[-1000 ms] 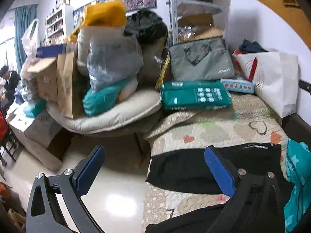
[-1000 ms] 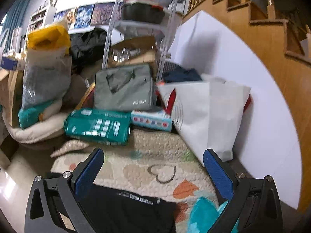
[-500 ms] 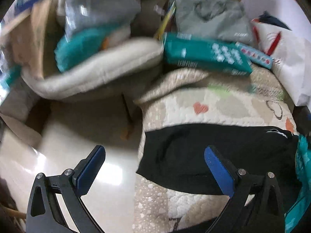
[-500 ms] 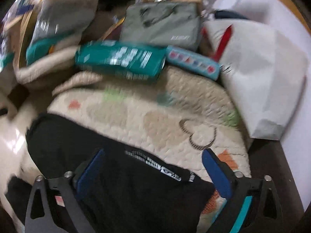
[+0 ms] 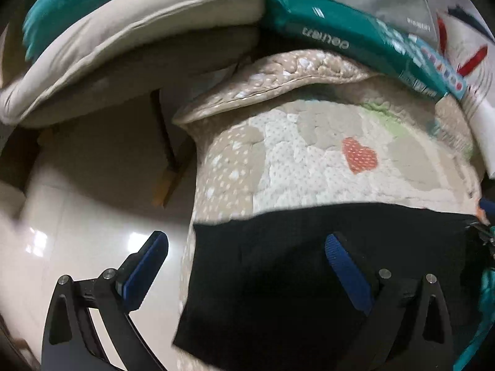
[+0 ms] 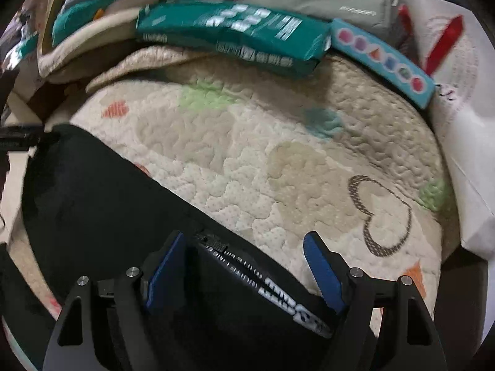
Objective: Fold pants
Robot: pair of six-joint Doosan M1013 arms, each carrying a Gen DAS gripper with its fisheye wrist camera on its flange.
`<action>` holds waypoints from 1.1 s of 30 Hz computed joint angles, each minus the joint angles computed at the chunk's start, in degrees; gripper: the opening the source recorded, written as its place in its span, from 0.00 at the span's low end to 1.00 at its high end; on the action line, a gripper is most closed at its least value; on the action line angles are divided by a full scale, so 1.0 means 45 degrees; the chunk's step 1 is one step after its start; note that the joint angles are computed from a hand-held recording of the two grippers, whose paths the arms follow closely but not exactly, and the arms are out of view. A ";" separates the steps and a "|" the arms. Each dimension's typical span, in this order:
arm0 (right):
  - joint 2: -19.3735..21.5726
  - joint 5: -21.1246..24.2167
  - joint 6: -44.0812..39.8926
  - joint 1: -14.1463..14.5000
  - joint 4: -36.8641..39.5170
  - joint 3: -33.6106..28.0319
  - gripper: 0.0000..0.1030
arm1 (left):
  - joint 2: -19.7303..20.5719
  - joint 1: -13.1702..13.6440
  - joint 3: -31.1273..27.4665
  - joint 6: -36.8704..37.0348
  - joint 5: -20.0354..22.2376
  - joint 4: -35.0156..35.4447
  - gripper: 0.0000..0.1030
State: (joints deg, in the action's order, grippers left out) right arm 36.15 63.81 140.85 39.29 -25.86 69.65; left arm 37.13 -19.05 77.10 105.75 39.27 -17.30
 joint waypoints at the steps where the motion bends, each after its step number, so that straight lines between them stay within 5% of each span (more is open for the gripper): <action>1: 0.0043 -0.0074 -0.0297 -0.0116 0.0346 0.0019 0.80 | 0.0168 -0.0077 -0.0178 0.0040 0.0061 0.0213 0.99; 4: 0.0078 -0.0409 -0.0970 -0.0490 0.1529 0.0224 0.80 | 0.0361 -0.0048 -0.0361 0.0784 0.0128 -0.0425 0.99; 6: -0.0081 -0.1201 -0.0884 -0.0690 0.2365 0.0590 0.72 | 0.0475 0.0055 -0.0586 0.1550 0.0703 -0.1198 0.80; 7: -0.0245 -0.1860 -0.0891 -0.0780 0.2897 0.0864 0.56 | 0.0544 0.0172 -0.0762 0.2195 0.1319 -0.2080 0.59; 8: -0.0332 -0.2174 -0.0890 -0.0775 0.3030 0.0986 0.51 | 0.0459 0.0195 -0.0667 0.2355 0.1277 -0.2296 0.39; 10: -0.0362 -0.2226 -0.1074 -0.0697 0.3153 0.0993 0.28 | 0.0228 0.0053 -0.0444 0.2766 0.0958 -0.1845 0.26; 12: -0.0416 -0.2236 -0.1075 -0.0627 0.3234 0.0973 0.17 | 0.0111 -0.0002 -0.0326 0.2934 0.0866 -0.1697 0.14; 23: -0.0989 -0.1086 0.1068 0.0498 0.0875 0.0595 0.09 | -0.1754 0.0011 0.1505 0.2987 -0.0656 -0.1791 0.13; 33: -0.1304 0.0158 0.2788 0.2293 -0.0087 0.0598 0.08 | -0.4540 0.0415 0.4779 0.4326 -0.2301 -0.3147 0.13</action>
State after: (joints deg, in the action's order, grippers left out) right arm 30.29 64.52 153.40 49.61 -26.25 72.34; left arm 16.70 -17.19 98.60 125.22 28.92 -31.46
